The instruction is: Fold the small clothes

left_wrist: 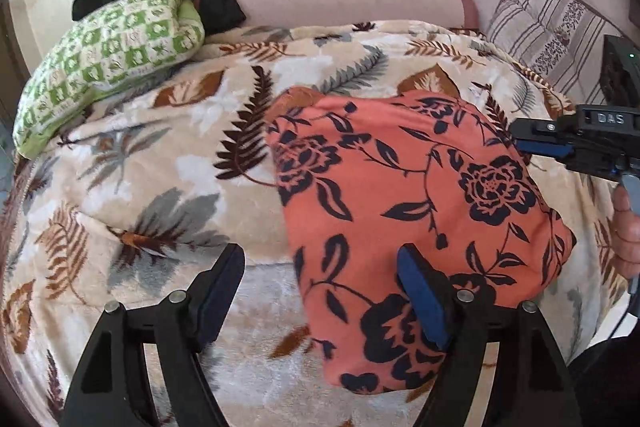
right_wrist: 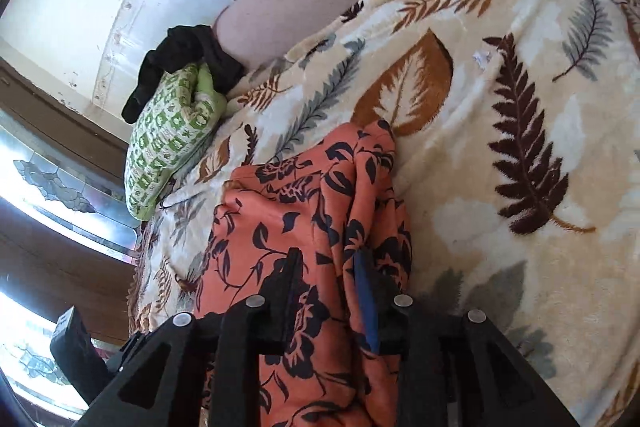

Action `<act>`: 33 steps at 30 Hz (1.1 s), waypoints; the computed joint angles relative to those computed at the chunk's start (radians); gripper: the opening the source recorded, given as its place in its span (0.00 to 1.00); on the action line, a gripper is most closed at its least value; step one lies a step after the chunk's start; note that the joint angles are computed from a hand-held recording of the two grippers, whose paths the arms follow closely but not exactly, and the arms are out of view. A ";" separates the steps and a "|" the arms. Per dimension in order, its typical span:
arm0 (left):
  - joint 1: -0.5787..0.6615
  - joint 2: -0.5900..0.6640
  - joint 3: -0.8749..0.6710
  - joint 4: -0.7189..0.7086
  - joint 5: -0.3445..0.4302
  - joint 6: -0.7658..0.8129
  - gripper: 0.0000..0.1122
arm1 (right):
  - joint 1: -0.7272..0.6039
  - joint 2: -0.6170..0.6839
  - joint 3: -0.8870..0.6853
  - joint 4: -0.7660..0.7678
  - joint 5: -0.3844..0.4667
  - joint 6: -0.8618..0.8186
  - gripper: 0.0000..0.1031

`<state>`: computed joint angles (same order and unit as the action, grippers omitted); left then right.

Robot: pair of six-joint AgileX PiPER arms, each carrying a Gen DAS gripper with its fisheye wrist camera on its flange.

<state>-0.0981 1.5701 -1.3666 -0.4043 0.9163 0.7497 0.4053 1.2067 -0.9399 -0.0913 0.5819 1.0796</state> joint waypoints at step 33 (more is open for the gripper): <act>0.045 0.079 0.049 -0.121 -0.047 0.162 0.78 | 0.017 0.798 -0.945 -0.074 0.385 -0.229 0.30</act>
<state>-0.0530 1.6488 -1.3173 -0.5252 0.8689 0.9117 0.4228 2.0047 -1.8846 -0.1655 0.9666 0.8508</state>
